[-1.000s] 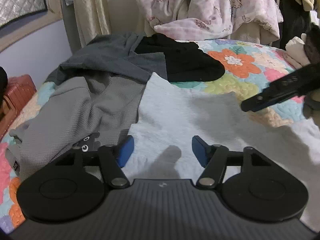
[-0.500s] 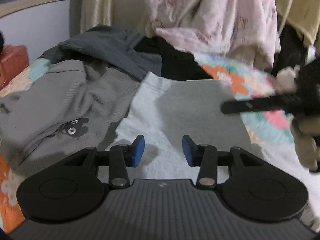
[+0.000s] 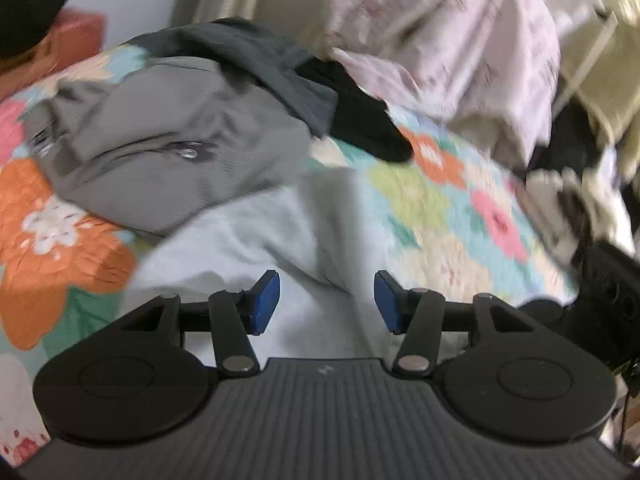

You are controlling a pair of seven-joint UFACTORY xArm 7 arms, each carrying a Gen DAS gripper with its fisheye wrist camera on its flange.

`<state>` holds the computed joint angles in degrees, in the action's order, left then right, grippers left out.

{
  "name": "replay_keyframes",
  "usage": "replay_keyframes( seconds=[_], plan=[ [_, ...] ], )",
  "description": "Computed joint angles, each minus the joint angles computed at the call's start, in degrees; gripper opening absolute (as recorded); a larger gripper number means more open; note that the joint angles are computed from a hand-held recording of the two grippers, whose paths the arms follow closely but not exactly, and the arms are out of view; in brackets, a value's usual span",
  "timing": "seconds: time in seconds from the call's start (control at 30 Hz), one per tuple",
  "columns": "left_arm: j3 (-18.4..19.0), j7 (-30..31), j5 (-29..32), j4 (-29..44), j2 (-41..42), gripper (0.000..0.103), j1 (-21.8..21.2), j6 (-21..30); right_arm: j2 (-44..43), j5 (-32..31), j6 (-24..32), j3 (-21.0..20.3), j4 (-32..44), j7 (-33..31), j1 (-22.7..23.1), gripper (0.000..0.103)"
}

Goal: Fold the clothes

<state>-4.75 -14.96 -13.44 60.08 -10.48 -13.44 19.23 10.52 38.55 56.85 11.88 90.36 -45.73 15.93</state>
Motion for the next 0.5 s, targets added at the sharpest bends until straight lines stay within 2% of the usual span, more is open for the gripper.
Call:
replay_keyframes(
  seconds=[0.07,0.1,0.13,0.17,0.2,0.23,0.27,0.3,0.33,0.37,0.43,0.5],
  plan=[
    [1.14,3.0,-1.91,2.11,2.91,0.066,-2.75,-0.62,-0.86,-2.35,-1.69,0.15,-1.24,0.5,1.04,0.006],
    [0.8,1.04,0.4,3.64,4.44,0.066,-2.38,0.85,-0.71,-3.11,-1.58,0.16,-0.76,1.58,1.39,0.006],
    [-1.77,-3.32,4.67,5.42,5.95,0.066,0.26,2.95,-0.99,-3.9,-2.07,0.13,-0.79,2.17,1.66,0.006],
    [-2.12,-5.41,6.53,6.6,7.21,0.066,0.5,3.46,-1.25,-4.57,-2.32,0.13,-0.73,2.54,1.86,0.006],
    [-1.11,-6.12,7.02,6.59,7.96,0.066,-0.6,1.81,-1.32,-4.98,-2.05,0.16,-0.33,2.68,1.97,0.006],
    [-2.18,-8.74,9.9,6.37,8.24,0.056,0.71,0.91,-1.17,-5.25,-1.62,0.16,0.28,3.05,2.06,0.006],
    [-2.36,-13.11,14.69,6.25,8.47,0.023,1.17,0.42,-1.05,-5.59,-1.31,0.14,0.77,3.34,2.11,0.006],
    [-2.49,-16.63,19.2,6.1,7.98,0.011,1.49,1.01,-1.18,-5.98,-1.4,0.01,0.67,3.3,2.04,0.006],
    [-2.7,-19.69,23.37,5.95,7.33,0.009,1.82,1.86,-1.47,-6.21,-1.56,-0.15,0.34,3.19,1.9,0.006],
    [-2.78,-21.23,25.46,4.3,5.69,0.008,2.02,0.31,-1.41,-6.3,-1.25,-0.25,0.66,3.82,1.82,0.006],
    [-3.45,-24.09,29.15,0.48,2.06,0.006,3.12,-4.12,-2.49,-5.97,0.1,-0.64,0.04,4.21,1.17,0.006],
    [-4.38,-24.68,31.09,-2.1,-1.43,0.006,4.28,-4.07,-4.11,-5.93,1.2,-0.97,-0.98,3.04,0.72,0.006]
  ],
)
